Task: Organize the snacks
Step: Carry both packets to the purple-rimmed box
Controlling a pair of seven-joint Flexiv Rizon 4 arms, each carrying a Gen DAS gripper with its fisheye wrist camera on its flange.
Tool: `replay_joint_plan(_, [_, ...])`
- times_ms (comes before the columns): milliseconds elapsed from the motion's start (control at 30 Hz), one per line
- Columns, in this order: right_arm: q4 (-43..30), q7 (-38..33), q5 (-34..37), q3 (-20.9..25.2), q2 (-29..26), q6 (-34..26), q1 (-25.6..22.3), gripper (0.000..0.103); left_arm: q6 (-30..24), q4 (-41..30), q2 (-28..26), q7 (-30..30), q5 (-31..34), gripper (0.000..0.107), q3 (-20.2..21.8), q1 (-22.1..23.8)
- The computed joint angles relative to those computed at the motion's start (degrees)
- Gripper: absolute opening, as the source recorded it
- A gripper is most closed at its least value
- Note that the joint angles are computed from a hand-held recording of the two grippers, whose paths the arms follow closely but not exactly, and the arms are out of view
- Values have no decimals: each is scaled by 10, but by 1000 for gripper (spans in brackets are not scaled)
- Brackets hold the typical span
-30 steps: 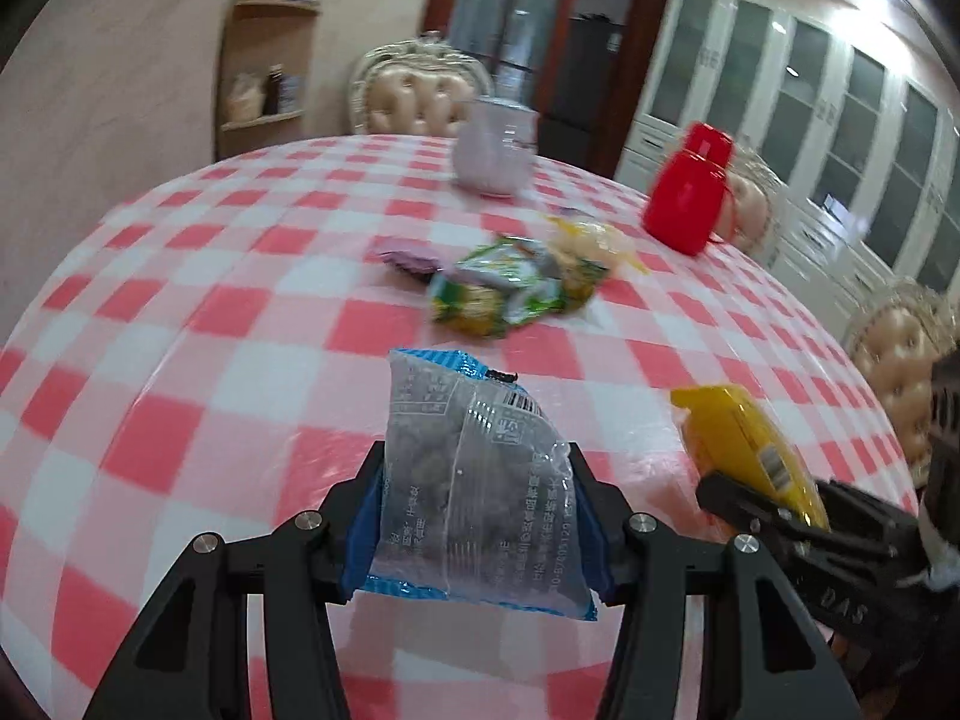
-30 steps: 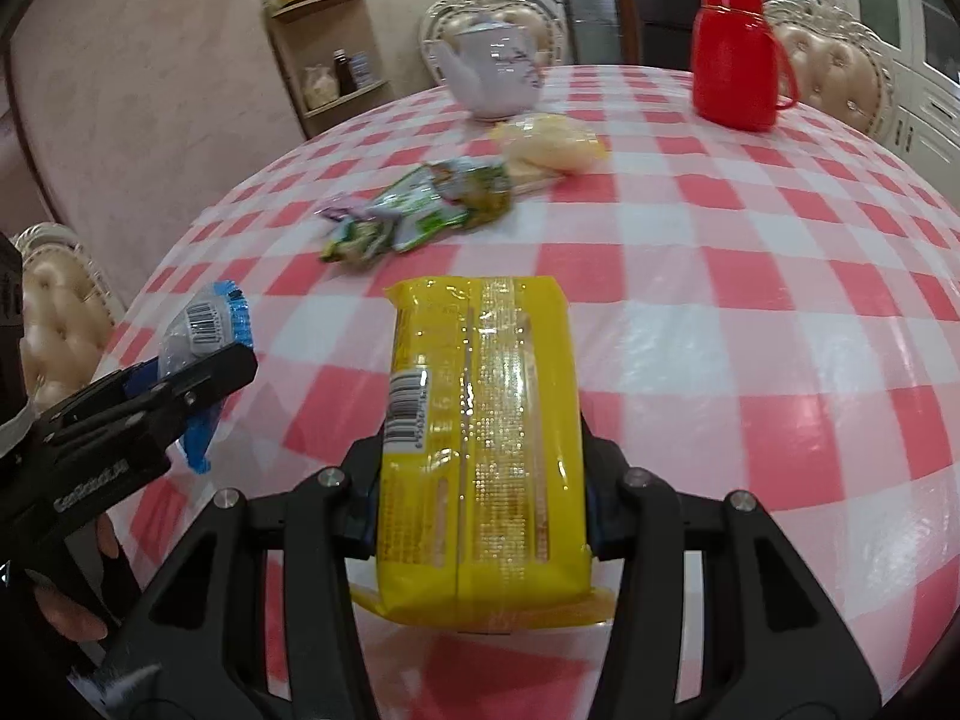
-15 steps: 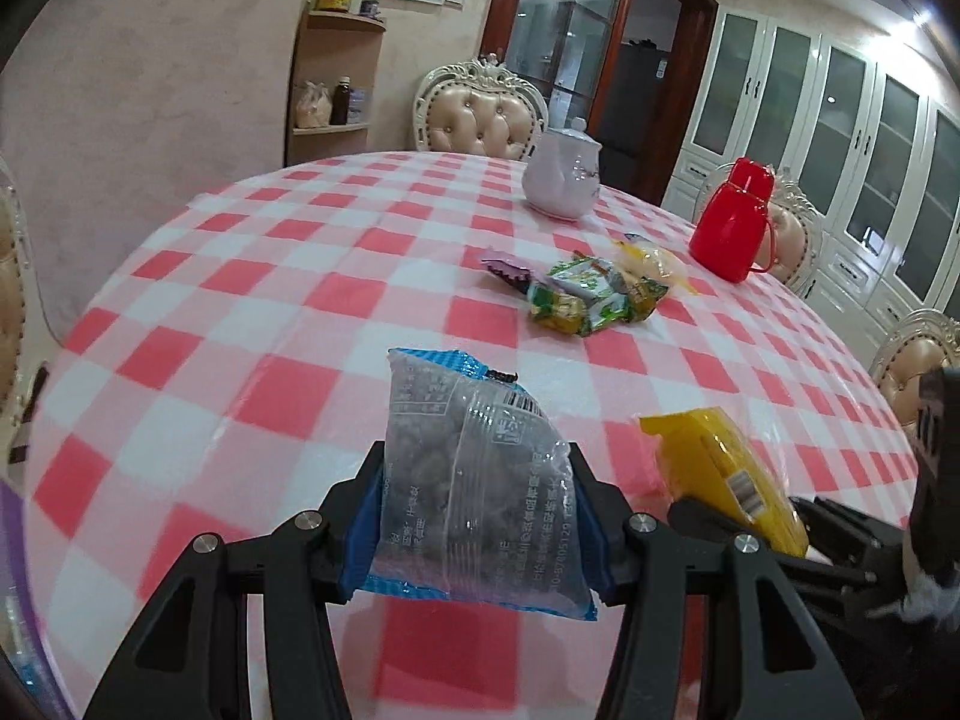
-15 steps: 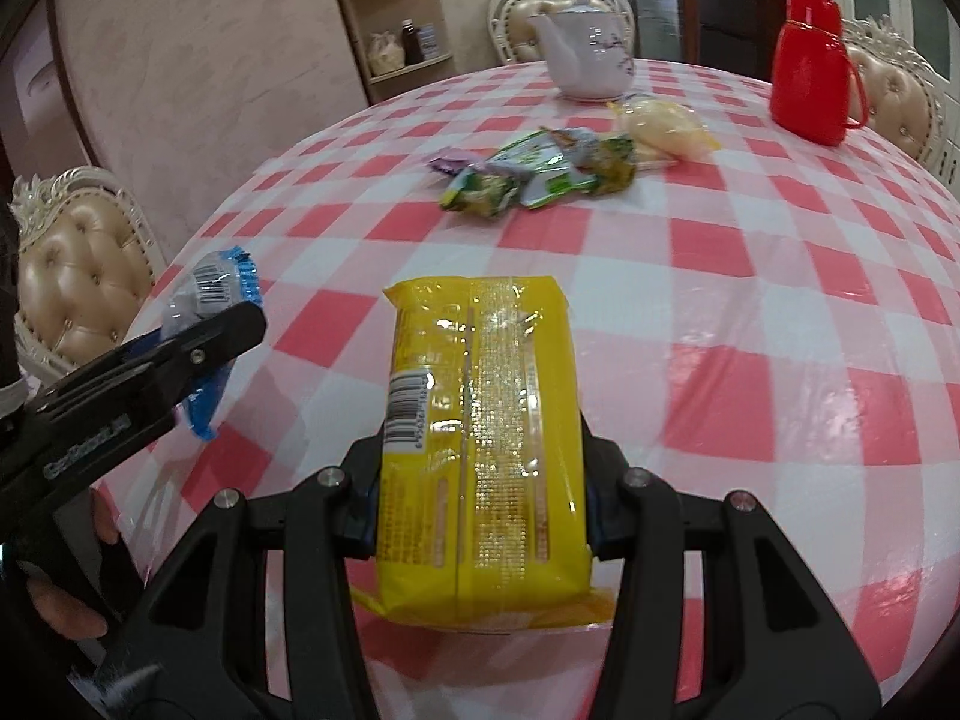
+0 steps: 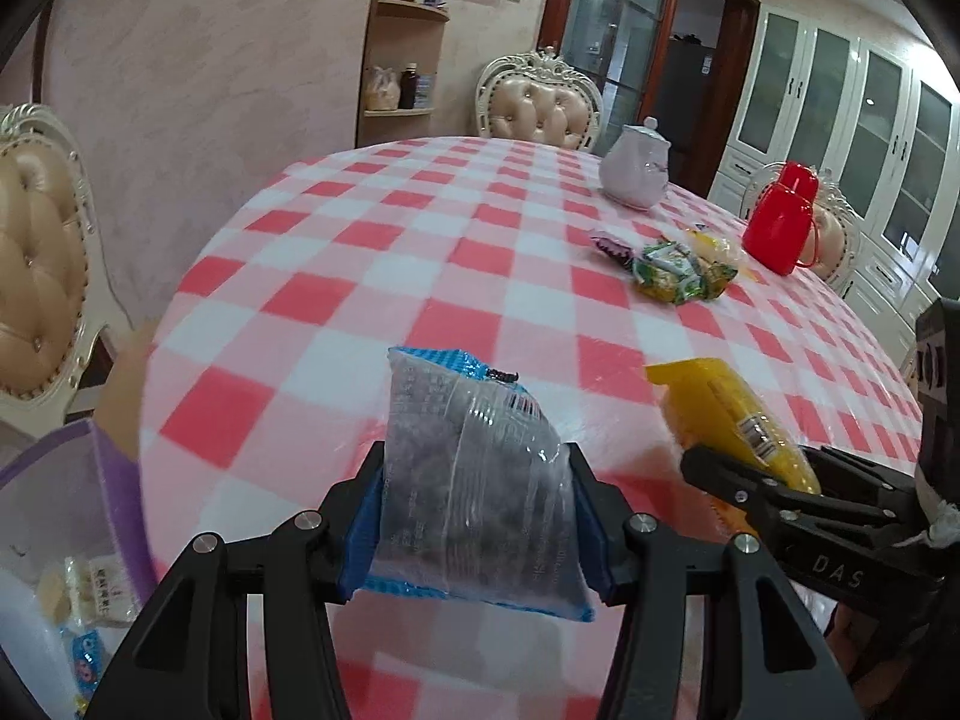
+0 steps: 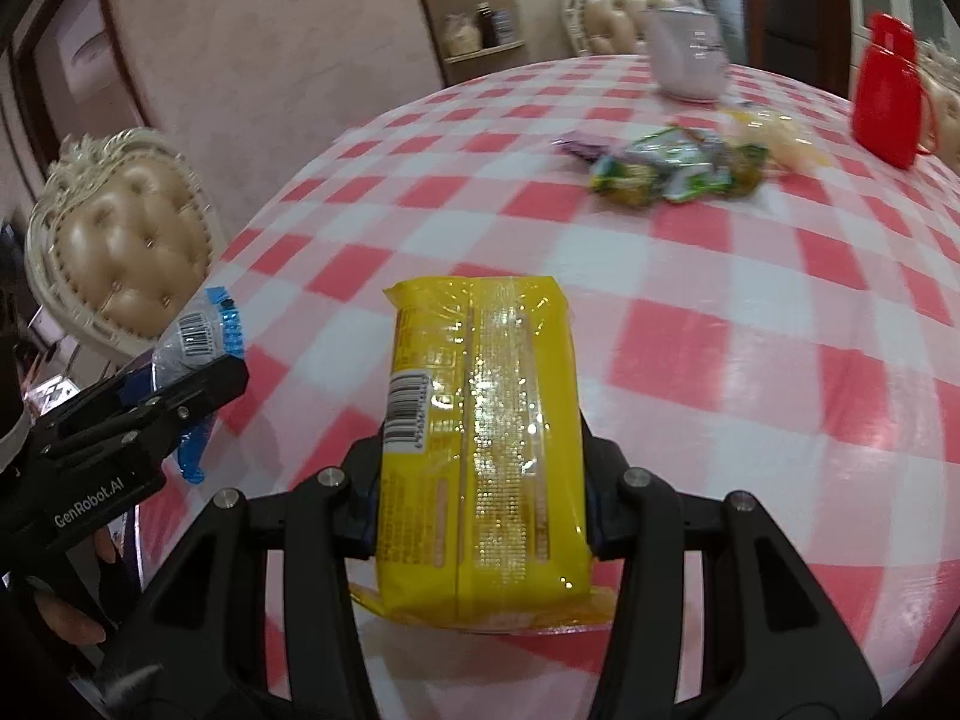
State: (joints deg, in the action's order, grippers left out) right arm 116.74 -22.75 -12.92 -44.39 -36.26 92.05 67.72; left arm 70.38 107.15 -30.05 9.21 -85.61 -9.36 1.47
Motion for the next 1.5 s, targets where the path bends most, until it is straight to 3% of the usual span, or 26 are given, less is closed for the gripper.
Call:
replay_joint_plan(267, [-79, -9, -57, 90, -16, -25, -64, 52, 11, -17, -1, 37, -54, 55, 16, 15])
replay_joint_plan(433, [-96, 11, -91, 99, -24, -27, -79, 52, -51, -20, -17, -89, 103, 60, 29, 47])
replay_joint_plan(533, [-92, 29, -95, 108, -21, -34, -92, 52, -59, -4, -8, -68, 106, 78, 4, 60])
replay_joint_plan(600, [-88, 41, -98, 116, -17, -32, -101, 52, -65, 3, -3, -56, 110, 80, -3, 60])
replay_joint_plan(767, [-61, 67, -96, 71, -12, -7, -73, 52, -33, 7, -12, -48, 133, 80, -8, 41])
replay_joint_plan(800, [-58, 67, -91, 67, -12, -5, -70, 52, -23, 5, -16, -50, 135, 78, -11, 40])
replay_joint_plan(867, [-52, 66, -81, 55, -12, -5, -60, 52, -17, 4, -21, -50, 138, 57, -16, 44])
replay_joint_plan(933, [-50, 63, -74, 51, -12, -5, -55, 52, -19, 6, -18, -40, 130, 52, -24, 52])
replay_joint_plan(1200, [-62, 37, -65, 68, -14, -4, -60, 52, -29, 13, 6, -3, 57, 50, -12, 61])
replay_joint_plan(1500, [-148, -9, -103, 176, -33, -19, -122, 52, -8, -4, 1, -10, 31, 50, 23, 78])
